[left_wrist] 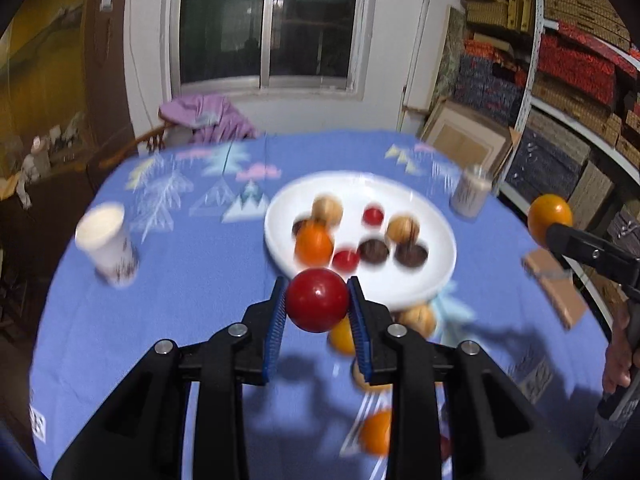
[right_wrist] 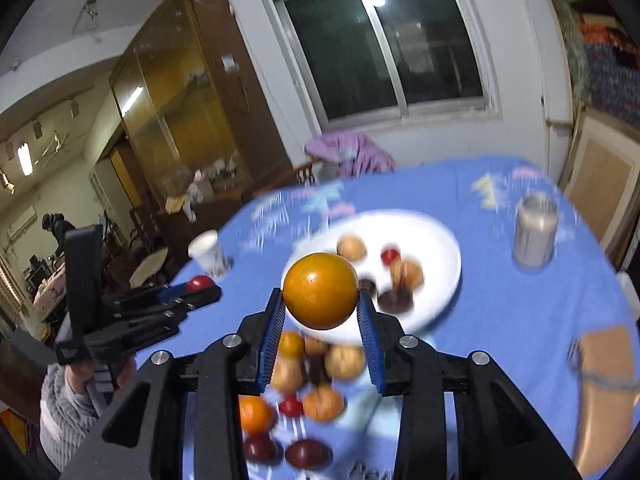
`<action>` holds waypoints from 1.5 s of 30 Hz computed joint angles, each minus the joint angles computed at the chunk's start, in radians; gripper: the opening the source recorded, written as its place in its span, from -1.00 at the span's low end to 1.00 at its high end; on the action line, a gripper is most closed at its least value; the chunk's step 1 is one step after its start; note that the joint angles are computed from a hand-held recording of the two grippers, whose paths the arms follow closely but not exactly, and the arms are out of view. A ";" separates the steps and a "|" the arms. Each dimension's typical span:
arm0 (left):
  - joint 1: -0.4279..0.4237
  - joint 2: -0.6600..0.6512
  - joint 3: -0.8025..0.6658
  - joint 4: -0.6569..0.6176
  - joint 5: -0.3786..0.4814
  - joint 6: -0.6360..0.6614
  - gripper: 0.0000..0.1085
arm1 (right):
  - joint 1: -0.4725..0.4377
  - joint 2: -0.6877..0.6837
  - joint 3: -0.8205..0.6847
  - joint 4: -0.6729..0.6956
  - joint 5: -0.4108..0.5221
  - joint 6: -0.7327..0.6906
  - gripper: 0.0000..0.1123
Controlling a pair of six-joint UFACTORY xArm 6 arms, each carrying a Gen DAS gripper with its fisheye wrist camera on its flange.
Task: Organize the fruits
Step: 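Lower the tomato and yellow-orange fruit onto the white plate and open both tools, then grasp a spotted yellow fruit with the left tool while the right tool grasps a striped fruit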
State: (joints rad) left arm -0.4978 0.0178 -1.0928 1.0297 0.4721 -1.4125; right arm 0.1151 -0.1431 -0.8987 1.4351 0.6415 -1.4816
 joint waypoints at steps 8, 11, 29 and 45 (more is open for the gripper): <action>0.060 0.351 -0.420 -0.241 0.012 0.244 -0.46 | 0.127 0.298 -0.272 -0.149 -0.218 0.147 -0.33; 0.071 0.462 -0.524 -0.356 0.033 0.368 -0.46 | 0.148 0.376 -0.295 -0.173 -0.218 0.141 -0.33; 0.071 0.581 -0.609 -0.397 0.017 0.403 0.33 | 0.183 0.468 -0.303 -0.349 -0.233 0.258 -0.10; 0.001 0.061 0.092 0.125 0.091 -0.274 0.81 | -0.098 0.195 -0.026 0.188 0.047 0.015 0.72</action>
State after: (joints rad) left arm -0.4970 0.0785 -1.0004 1.1550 0.5630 -1.6865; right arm 0.0167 0.0524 -0.9244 1.6227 0.6885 -1.4669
